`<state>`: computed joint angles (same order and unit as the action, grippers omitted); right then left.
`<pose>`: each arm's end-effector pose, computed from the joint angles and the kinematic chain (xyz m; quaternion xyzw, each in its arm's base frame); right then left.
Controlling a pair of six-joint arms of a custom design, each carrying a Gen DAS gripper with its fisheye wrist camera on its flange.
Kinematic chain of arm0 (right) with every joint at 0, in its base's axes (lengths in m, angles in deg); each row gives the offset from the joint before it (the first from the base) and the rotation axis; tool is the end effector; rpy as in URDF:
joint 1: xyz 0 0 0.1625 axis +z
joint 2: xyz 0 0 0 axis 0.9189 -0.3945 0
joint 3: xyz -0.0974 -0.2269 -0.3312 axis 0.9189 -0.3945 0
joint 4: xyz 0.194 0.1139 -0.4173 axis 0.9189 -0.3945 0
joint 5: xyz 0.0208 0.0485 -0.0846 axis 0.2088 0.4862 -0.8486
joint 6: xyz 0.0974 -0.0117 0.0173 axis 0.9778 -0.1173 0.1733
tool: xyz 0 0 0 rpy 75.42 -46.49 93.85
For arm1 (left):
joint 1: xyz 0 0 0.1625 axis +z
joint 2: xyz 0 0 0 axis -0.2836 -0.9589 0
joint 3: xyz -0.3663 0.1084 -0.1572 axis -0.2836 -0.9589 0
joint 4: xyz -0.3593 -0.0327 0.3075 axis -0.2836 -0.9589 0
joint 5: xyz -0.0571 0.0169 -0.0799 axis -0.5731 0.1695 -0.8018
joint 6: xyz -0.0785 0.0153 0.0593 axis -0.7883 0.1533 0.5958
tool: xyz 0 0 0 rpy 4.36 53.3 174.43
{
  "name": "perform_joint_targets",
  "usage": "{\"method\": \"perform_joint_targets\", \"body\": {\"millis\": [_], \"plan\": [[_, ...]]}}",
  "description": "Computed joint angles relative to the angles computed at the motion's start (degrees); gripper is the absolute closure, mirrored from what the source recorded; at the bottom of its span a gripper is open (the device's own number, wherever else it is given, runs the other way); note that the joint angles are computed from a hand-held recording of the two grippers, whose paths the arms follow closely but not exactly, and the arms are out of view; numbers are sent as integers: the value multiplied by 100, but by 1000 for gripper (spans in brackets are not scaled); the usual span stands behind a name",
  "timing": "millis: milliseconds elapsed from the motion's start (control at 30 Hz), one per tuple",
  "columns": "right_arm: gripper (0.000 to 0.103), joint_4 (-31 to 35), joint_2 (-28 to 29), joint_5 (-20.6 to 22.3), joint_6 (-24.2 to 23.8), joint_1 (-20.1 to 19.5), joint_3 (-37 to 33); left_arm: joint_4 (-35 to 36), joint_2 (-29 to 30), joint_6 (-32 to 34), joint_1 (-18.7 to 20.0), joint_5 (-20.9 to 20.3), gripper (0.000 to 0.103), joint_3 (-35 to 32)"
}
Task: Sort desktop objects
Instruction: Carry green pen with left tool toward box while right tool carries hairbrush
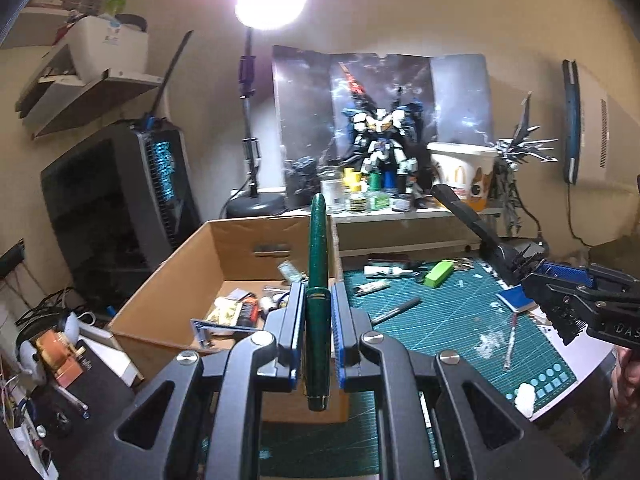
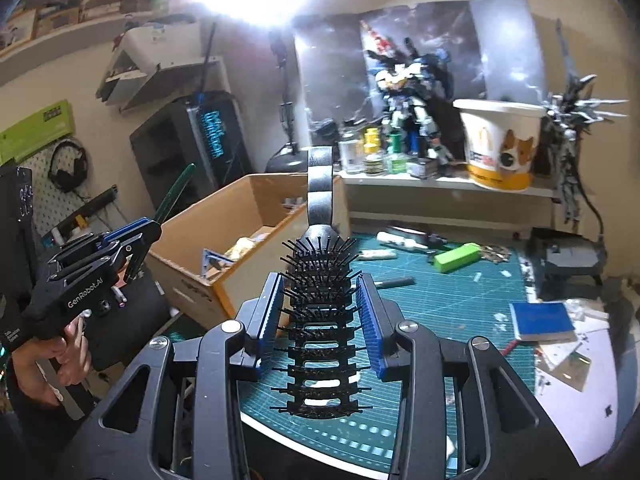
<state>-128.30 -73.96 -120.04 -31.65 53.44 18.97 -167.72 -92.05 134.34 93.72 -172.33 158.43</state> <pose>0.4170 -0.6012 -0.0233 0.1028 -0.8038 0.5079 0.2921 -0.0191 -0.7135 0.3736 0.4713 0.7821 -0.3761 0.1575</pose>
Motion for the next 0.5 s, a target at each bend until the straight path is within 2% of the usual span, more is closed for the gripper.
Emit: {"method": "perform_joint_targets", "body": {"millis": [500], "plan": [[68, 836, 457, 812, -158, 1, -785, -248, -118, -197, 268, 407, 90, -211]]}}
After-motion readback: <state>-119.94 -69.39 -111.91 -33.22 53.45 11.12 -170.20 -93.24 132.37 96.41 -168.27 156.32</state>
